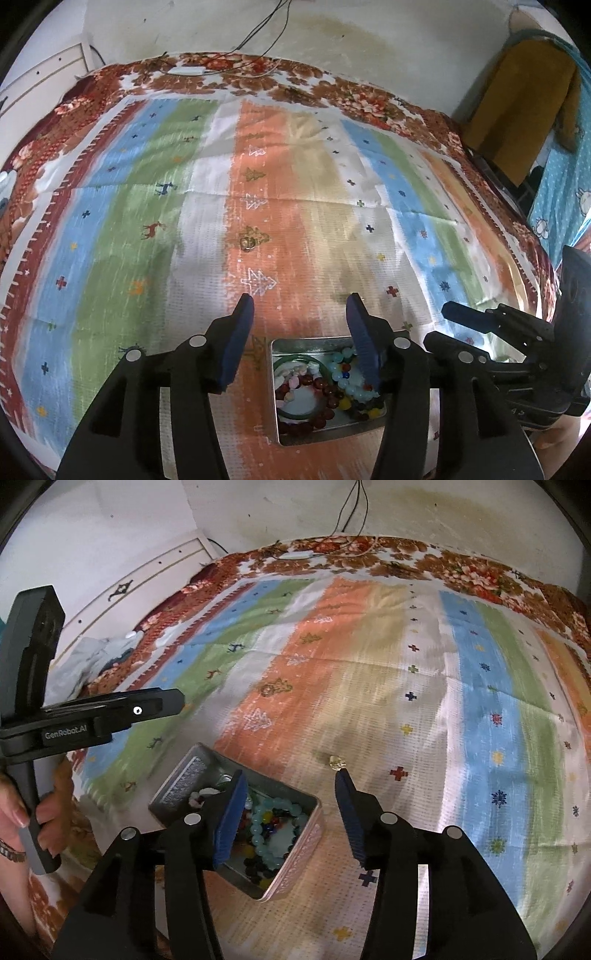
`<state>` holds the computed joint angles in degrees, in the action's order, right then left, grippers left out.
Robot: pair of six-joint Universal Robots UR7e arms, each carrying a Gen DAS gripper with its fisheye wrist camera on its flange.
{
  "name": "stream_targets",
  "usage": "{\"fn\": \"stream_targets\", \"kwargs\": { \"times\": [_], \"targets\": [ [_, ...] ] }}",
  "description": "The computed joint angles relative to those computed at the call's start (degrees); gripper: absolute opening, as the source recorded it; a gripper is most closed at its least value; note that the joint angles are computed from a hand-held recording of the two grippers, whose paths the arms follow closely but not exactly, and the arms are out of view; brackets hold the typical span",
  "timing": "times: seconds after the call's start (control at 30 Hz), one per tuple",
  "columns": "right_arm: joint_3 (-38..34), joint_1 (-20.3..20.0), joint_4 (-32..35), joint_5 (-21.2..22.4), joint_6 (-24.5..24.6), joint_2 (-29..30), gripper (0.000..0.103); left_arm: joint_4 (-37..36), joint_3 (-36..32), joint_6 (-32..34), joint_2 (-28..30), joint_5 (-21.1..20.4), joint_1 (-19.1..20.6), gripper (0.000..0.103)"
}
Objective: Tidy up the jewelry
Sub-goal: 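Move both open tools toward the small gold ring on the sheet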
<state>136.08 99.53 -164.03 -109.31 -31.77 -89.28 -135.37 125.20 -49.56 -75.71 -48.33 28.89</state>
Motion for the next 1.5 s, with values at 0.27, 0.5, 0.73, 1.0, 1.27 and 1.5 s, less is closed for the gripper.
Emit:
{"fn": "stream_targets", "kwargs": {
  "times": [0.27,0.5,0.73,1.0,1.27,1.5],
  "targets": [
    [-2.74,-1.08,2.19,-0.71,2.43,1.73,0.055,1.48,-1.77,-0.87,0.92,-0.16,2.98,0.058],
    [-5.71,-1.92,5.16,-0.57,4.26,4.10,0.055,2.30,-4.73,1.30,3.65,-0.59,5.57,0.060],
    [-8.00,-2.05,6.88,-3.00,4.21,7.46,0.055,3.78,-7.23,3.19,6.10,-0.36,7.52,0.060],
    [-10.45,-2.06,9.53,-6.66,4.55,11.50,0.055,4.85,-9.46,4.63,8.21,-0.60,9.40,0.060],
    [-13.19,-3.07,12.56,-7.28,9.51,13.99,0.055,4.89,-10.55,5.75,9.19,-0.59,10.36,0.061],
    [-15.01,-2.99,15.07,-9.53,12.35,16.30,0.055,6.00,-12.73,6.88,11.31,-0.58,11.66,0.061]
  ]
}}
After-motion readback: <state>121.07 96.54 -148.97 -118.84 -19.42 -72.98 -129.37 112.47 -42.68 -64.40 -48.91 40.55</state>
